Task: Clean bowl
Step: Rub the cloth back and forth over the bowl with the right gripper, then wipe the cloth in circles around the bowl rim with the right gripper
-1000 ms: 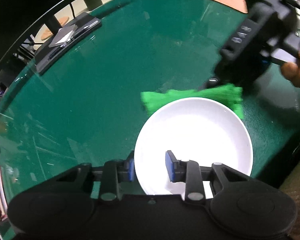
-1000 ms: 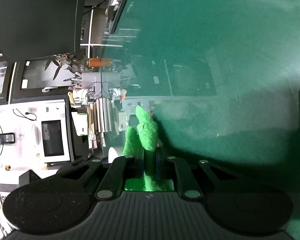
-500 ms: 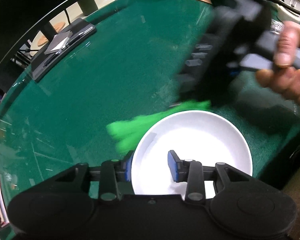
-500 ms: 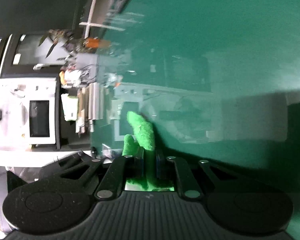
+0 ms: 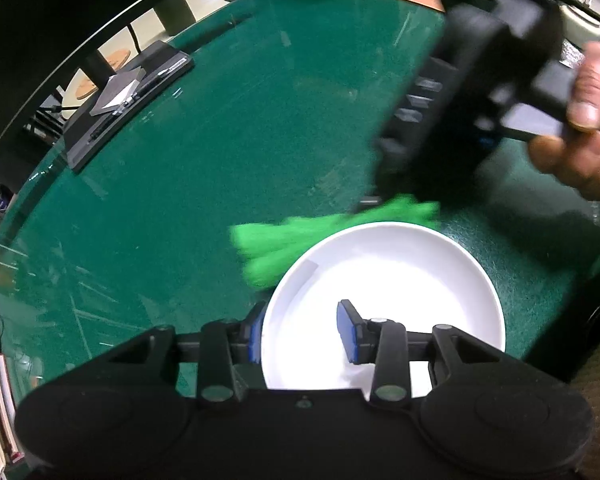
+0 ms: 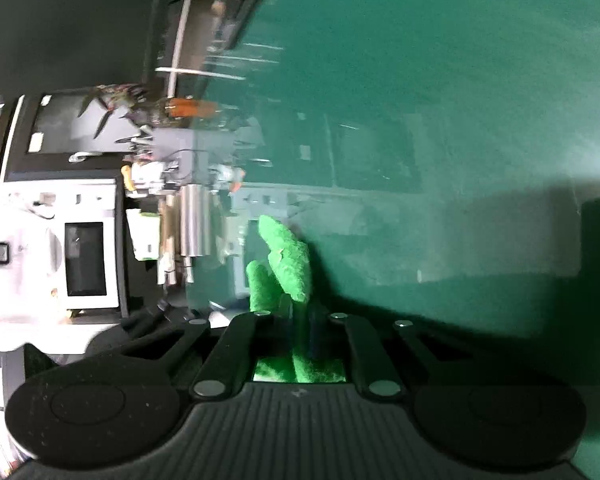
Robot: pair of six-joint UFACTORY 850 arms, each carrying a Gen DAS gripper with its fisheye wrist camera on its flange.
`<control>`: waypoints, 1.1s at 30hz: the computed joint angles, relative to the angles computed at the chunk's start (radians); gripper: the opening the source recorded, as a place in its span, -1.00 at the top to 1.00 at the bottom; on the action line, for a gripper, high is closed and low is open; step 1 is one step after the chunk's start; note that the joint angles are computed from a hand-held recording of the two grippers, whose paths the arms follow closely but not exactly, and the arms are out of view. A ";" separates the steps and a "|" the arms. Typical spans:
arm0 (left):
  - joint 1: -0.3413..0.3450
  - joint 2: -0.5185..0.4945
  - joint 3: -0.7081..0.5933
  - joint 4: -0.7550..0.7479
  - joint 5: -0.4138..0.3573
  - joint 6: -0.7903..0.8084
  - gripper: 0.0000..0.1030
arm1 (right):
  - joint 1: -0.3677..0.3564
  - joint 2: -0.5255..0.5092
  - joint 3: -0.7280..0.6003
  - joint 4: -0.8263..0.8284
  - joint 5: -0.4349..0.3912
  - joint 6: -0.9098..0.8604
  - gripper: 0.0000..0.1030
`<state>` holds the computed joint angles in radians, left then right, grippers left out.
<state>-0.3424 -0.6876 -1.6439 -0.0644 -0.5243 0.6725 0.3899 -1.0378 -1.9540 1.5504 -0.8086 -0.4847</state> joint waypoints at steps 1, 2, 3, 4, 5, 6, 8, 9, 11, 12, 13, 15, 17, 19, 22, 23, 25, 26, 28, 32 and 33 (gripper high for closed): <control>0.000 -0.001 -0.001 0.006 0.005 -0.014 0.20 | 0.002 -0.010 -0.021 0.001 -0.003 -0.003 0.79; 0.000 -0.003 -0.003 0.013 0.010 -0.030 0.10 | 0.005 -0.020 -0.045 0.000 -0.005 -0.006 0.79; 0.003 -0.012 -0.014 0.026 0.016 -0.073 0.06 | 0.007 -0.024 -0.062 0.006 0.003 -0.019 0.79; 0.005 -0.023 -0.029 0.040 0.019 -0.120 0.06 | 0.006 -0.012 -0.052 0.031 0.023 -0.047 0.80; 0.002 -0.026 -0.034 0.081 0.029 -0.178 0.22 | 0.005 0.000 -0.042 0.056 0.043 -0.076 0.80; 0.000 -0.028 -0.037 0.125 0.041 -0.231 0.33 | 0.005 0.011 -0.034 0.083 0.062 -0.106 0.81; 0.006 -0.006 -0.012 0.108 0.073 -0.243 0.32 | 0.006 0.039 -0.012 0.093 0.119 -0.146 0.81; 0.011 0.000 -0.006 0.081 0.075 -0.231 0.33 | 0.008 0.068 0.010 0.071 0.182 -0.168 0.81; 0.019 0.006 0.006 0.072 0.056 -0.241 0.44 | 0.013 0.091 0.021 0.026 0.249 -0.179 0.81; 0.020 0.005 0.016 0.089 0.052 -0.253 0.42 | 0.021 0.097 0.012 -0.035 0.288 -0.169 0.81; 0.024 0.009 0.028 0.071 0.062 -0.247 0.42 | 0.031 0.093 -0.010 -0.102 0.308 -0.155 0.81; 0.026 0.010 0.030 0.054 0.062 -0.245 0.43 | 0.050 0.072 -0.058 -0.197 0.311 -0.130 0.81; 0.026 0.015 0.039 0.055 0.072 -0.251 0.43 | 0.083 0.028 -0.150 -0.344 0.299 -0.092 0.81; 0.027 0.021 0.049 0.048 0.079 -0.262 0.43 | 0.112 -0.014 -0.230 -0.446 0.278 -0.096 0.81; 0.029 0.037 0.075 0.040 0.095 -0.263 0.44 | 0.145 -0.048 -0.297 -0.579 0.293 -0.108 0.82; 0.027 0.043 0.086 0.051 0.102 -0.273 0.44 | 0.155 -0.058 -0.317 -0.628 0.301 -0.106 0.85; 0.026 0.047 0.091 0.058 0.108 -0.282 0.44 | 0.165 -0.045 -0.299 -0.711 0.355 -0.079 0.88; 0.026 0.048 0.094 0.061 0.111 -0.287 0.44 | 0.166 -0.033 -0.279 -0.740 0.384 -0.057 0.87; 0.025 0.049 0.095 0.069 0.116 -0.295 0.44 | 0.159 -0.021 -0.253 -0.747 0.409 -0.019 0.78; 0.023 0.044 0.090 0.083 0.122 -0.306 0.44 | 0.156 -0.009 -0.231 -0.807 0.438 0.075 0.78; 0.022 0.045 0.092 0.086 0.124 -0.306 0.44 | 0.157 -0.001 -0.213 -0.772 0.439 0.044 0.78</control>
<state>-0.3200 -0.6426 -1.5522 0.0216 -0.4008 0.3661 0.5468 -1.0386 -2.1670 0.7783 -0.3695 -0.4404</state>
